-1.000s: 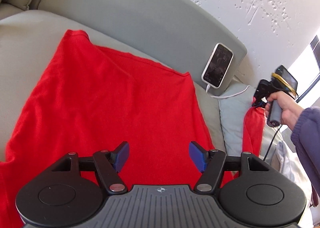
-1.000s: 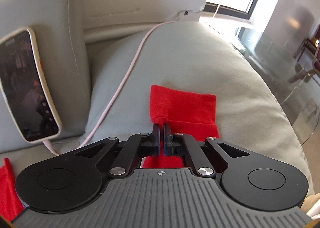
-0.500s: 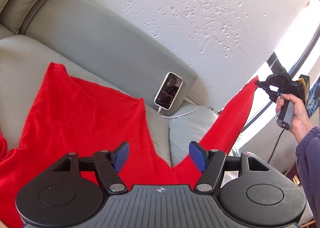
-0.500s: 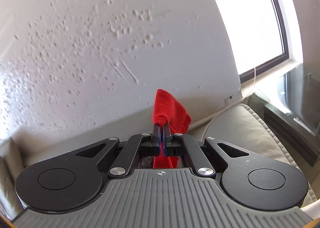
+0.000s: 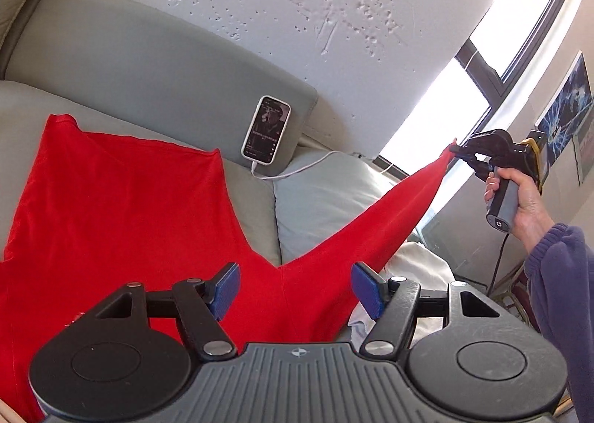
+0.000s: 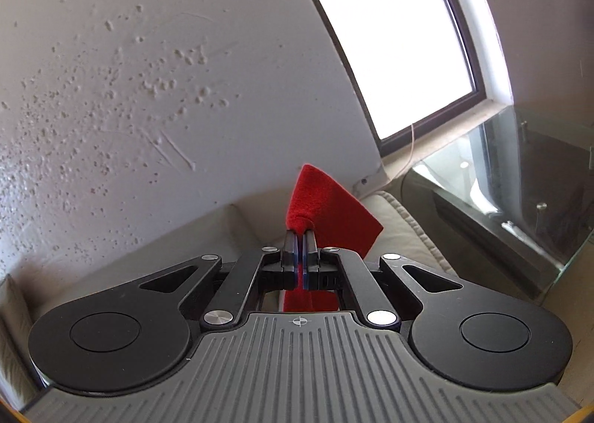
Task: Fold clothes
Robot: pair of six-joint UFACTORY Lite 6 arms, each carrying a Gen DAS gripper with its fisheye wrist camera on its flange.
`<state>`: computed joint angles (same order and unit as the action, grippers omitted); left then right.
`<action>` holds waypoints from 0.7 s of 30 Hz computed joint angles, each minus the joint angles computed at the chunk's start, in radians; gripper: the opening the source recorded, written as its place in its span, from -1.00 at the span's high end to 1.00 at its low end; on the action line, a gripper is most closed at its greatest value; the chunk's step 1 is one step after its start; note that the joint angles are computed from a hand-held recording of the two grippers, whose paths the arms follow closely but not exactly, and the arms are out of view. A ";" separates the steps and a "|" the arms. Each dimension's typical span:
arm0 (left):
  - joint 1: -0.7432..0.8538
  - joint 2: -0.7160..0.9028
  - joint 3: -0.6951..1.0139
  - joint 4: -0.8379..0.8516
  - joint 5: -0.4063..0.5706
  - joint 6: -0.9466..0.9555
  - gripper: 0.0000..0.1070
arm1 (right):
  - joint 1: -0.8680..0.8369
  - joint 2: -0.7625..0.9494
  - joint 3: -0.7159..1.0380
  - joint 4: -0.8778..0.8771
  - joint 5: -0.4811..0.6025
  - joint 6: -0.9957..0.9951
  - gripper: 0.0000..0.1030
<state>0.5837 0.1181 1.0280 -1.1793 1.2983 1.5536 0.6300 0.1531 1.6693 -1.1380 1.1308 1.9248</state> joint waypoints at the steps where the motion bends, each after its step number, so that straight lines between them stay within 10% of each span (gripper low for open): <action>1: -0.013 -0.004 -0.009 0.003 -0.013 0.001 -0.19 | -0.025 -0.033 -0.074 -0.008 -0.042 0.041 0.97; 15: -0.208 0.043 -0.066 -0.033 -0.184 0.001 -0.19 | -0.356 -0.242 -0.749 -0.566 -0.537 0.796 0.94; 21: -0.216 0.055 -0.073 0.013 -0.188 -0.052 -0.19 | -0.422 -0.324 -0.900 -0.177 -0.546 0.624 0.11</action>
<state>0.3673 0.1733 0.9552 -1.1665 1.1103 1.5014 0.2078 -0.1708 0.7692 -1.3154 0.5848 2.5490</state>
